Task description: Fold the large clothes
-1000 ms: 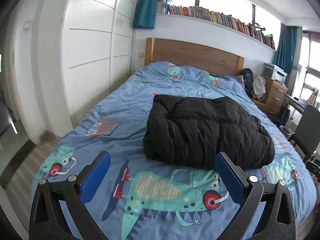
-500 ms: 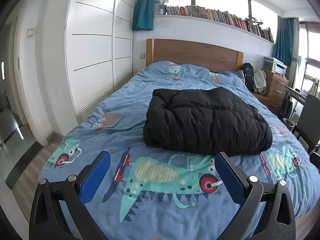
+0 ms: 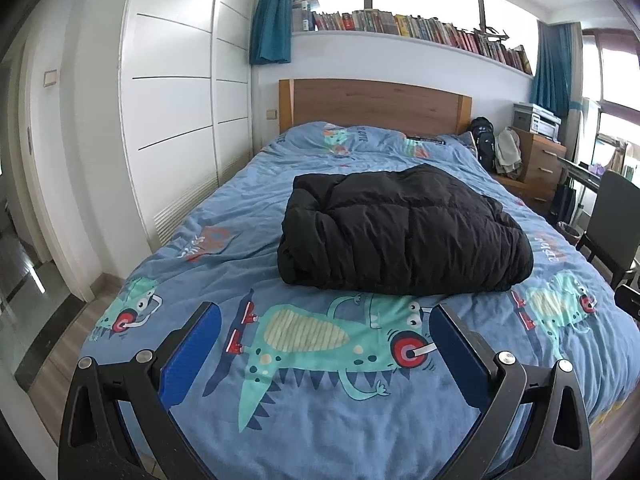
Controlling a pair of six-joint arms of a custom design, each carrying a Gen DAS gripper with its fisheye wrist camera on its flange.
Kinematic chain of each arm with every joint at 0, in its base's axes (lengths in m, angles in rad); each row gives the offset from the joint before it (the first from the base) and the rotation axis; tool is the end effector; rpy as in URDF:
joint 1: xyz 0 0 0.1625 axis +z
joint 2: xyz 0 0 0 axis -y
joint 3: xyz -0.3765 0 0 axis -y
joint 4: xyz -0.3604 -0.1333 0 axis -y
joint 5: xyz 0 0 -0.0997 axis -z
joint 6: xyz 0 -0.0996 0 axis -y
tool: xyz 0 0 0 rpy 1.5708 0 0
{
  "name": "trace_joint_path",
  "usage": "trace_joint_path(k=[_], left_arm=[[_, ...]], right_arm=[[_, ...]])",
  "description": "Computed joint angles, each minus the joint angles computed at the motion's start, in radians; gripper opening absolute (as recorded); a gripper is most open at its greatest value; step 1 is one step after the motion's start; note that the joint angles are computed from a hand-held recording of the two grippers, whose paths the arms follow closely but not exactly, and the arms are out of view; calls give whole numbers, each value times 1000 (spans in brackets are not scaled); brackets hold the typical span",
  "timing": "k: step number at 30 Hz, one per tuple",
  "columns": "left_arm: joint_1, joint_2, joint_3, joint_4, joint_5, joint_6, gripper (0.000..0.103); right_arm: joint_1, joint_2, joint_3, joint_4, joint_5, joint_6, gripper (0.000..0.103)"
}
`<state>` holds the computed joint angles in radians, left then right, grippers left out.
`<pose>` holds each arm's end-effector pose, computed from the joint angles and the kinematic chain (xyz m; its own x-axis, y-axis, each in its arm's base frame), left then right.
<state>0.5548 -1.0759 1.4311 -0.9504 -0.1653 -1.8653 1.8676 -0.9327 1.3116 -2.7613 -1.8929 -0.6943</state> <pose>-0.3532 -0.4913 0.2767 -0.6324 -0.4481 -0.6319 0.4431 0.4598 -0.7696 0.3010 -0.6361 0.3389 -0.6199 -0.4656 0.6316 -0.7781 0.4689 -0.4180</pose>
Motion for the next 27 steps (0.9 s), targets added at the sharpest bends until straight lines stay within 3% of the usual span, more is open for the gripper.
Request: trace_joint_path(k=[14, 27], left_arm=[[0, 1, 27, -99, -9, 79, 102], [5, 3, 21, -66, -34, 47, 102]], right_arm=[[-7, -7, 16, 1, -12, 7, 95], [-18, 2, 3, 22, -17, 24, 95]])
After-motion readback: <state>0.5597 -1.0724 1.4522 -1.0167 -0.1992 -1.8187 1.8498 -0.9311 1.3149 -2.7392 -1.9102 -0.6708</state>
